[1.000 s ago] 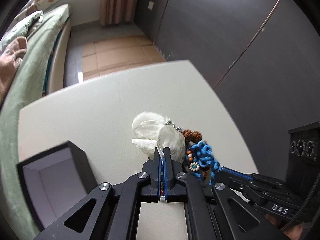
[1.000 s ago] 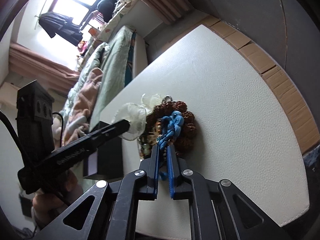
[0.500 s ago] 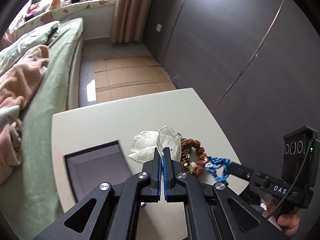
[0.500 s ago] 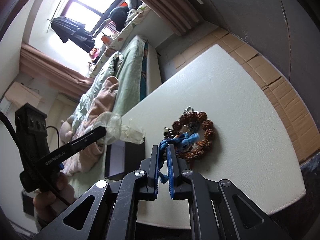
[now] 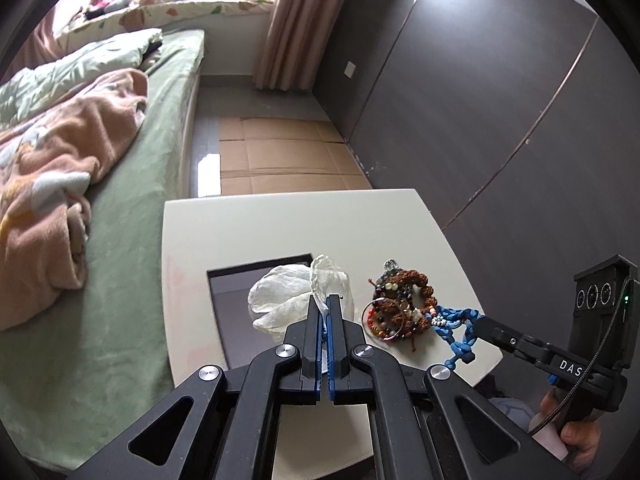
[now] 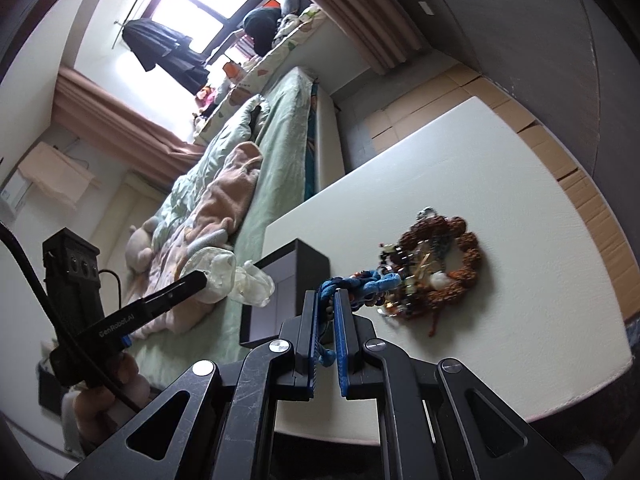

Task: Organize jewelry
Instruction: 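Carry the white pouch with the left tool while the right tool grasps the blue bracelet, then lower the blue bracelet into the black box and open the right tool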

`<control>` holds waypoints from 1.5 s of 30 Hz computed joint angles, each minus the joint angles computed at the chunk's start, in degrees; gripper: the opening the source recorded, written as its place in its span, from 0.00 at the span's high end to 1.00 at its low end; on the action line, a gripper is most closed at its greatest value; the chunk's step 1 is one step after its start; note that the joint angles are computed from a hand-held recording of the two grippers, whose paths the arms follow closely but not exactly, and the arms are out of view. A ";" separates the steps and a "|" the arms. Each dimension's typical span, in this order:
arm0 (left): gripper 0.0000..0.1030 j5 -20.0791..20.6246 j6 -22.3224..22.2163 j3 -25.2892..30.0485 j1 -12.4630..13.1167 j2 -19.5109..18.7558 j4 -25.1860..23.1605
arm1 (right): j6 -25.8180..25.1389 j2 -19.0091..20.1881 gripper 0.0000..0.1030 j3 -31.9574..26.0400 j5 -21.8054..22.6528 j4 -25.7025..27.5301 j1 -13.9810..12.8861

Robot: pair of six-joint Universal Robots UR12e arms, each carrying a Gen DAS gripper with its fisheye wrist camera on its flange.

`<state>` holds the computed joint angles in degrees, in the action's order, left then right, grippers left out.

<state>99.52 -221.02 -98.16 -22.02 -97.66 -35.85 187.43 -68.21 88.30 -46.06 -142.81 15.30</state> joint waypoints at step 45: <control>0.12 0.33 -14.32 -12.81 3.03 9.18 5.13 | -5.04 4.77 0.52 -8.65 -6.69 11.40 6.77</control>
<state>99.85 -235.34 -110.98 -18.99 -88.47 -30.72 182.40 -63.44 79.64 -52.75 -131.41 22.07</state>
